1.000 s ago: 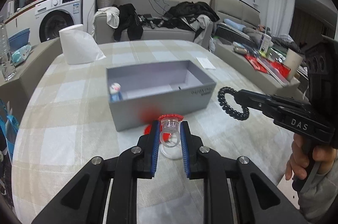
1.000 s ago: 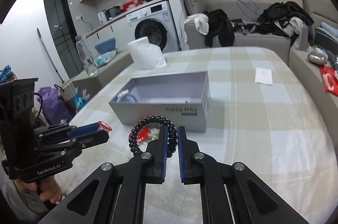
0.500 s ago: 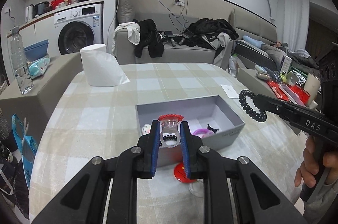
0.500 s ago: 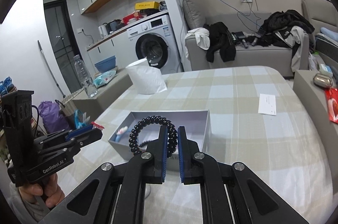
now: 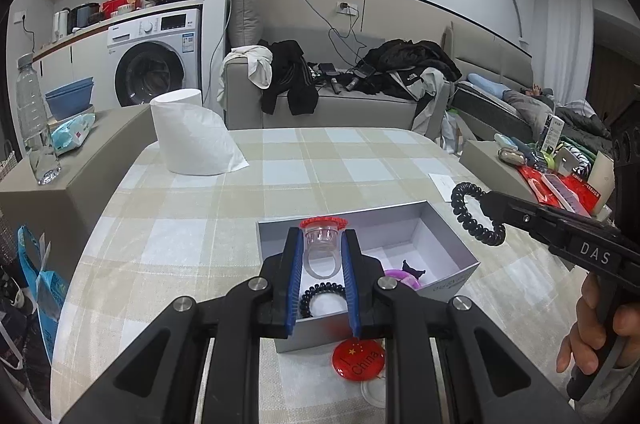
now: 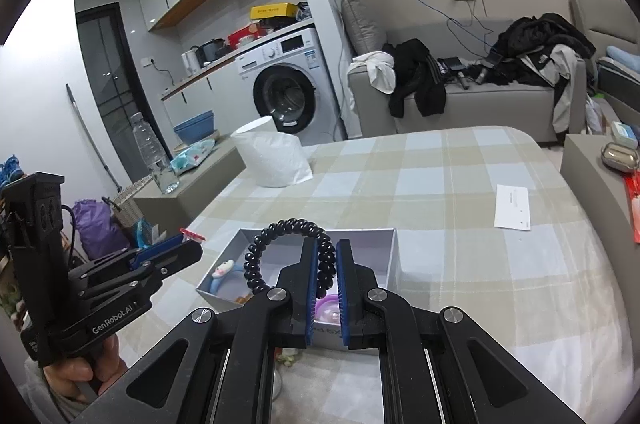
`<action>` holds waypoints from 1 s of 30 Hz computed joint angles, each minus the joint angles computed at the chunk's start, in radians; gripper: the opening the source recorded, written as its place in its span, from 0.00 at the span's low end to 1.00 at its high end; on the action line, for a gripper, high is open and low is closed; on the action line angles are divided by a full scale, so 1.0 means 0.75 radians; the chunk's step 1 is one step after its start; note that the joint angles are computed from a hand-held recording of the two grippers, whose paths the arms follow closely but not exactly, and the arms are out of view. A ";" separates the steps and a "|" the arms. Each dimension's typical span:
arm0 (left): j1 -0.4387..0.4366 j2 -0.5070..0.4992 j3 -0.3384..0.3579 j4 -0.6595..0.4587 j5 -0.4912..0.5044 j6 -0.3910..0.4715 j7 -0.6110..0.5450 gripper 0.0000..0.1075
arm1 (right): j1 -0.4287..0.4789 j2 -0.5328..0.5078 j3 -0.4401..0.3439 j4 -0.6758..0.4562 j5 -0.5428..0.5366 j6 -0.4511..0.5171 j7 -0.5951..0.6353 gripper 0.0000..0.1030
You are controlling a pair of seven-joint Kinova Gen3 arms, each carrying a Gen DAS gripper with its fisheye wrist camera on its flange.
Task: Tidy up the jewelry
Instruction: 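Carry the clear ring into the box with the left tool while the right tool carries the bracelet in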
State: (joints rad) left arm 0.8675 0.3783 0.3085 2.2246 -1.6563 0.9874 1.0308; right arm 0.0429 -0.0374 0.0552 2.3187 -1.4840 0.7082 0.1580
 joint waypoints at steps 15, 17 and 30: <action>-0.038 0.026 -0.015 -0.005 -0.011 -0.046 0.002 0.13 | -0.045 0.069 -0.043 -0.050 0.053 -0.147 -0.166 0.08; -0.039 0.035 -0.016 -0.009 -0.019 -0.048 0.001 0.13 | -0.055 0.077 -0.054 -0.059 0.086 -0.166 -0.204 0.08; -0.062 0.086 -0.042 -0.069 -0.022 -0.143 -0.054 0.14 | -0.140 0.116 -0.130 -0.057 0.132 -0.350 -0.302 0.08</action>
State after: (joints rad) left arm 0.8208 0.4431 0.2770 2.1727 -1.6728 0.8799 0.9901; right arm -0.0618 0.0498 -0.0425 2.2761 -1.3847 0.4459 -0.0685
